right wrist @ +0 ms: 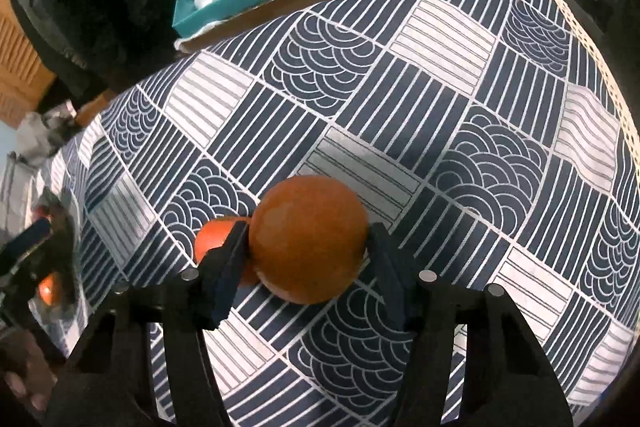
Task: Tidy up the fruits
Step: 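Grasp a small tangerine with the left gripper while the right gripper grasps the other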
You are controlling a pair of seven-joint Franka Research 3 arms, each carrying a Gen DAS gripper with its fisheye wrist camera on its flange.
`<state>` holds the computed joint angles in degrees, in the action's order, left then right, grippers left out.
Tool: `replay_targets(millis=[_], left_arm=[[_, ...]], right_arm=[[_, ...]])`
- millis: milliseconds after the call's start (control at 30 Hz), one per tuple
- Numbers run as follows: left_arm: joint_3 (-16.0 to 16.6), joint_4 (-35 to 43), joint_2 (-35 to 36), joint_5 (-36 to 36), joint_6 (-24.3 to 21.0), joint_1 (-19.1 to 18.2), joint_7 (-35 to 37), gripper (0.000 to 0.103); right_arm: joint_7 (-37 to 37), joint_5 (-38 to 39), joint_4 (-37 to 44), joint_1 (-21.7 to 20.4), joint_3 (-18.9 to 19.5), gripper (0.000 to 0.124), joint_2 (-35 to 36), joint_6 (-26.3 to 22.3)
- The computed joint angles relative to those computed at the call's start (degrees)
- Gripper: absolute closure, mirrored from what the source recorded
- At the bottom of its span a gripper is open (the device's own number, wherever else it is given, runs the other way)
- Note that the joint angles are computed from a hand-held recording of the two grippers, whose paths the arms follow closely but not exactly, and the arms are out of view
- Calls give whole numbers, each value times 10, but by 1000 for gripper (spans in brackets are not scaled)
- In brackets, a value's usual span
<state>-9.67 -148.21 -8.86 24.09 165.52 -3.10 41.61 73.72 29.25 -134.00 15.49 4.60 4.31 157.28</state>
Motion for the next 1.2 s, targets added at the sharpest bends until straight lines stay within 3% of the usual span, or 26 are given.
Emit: replay_targets(millis=[433,533,733,933,1067,1200], left_arm=[[-6,60,63,-64,-11,-41,46,7],[-10,79,88,-110,-11,-53,70,7],[-12,115,126,-67,-29,-68,34,7],[-12,122,145,-71,-22,-71,30,8],[-23,128,162,-110,-12,-64,56,24],[-36,137,182,-163,-8,-57,103,30]], right_arm=[[104,-150,-43,-14,-20,66,-53,47],[157,-221,-55,-28,-22,66,-59,55],[154,-222,-71,-37,-25,66,-64,57],[221,-334,-86,-59,-22,66,-75,61],[208,-311,-87,-59,-25,66,-77,59],[213,-313,-85,-61,-23,66,-79,58]])
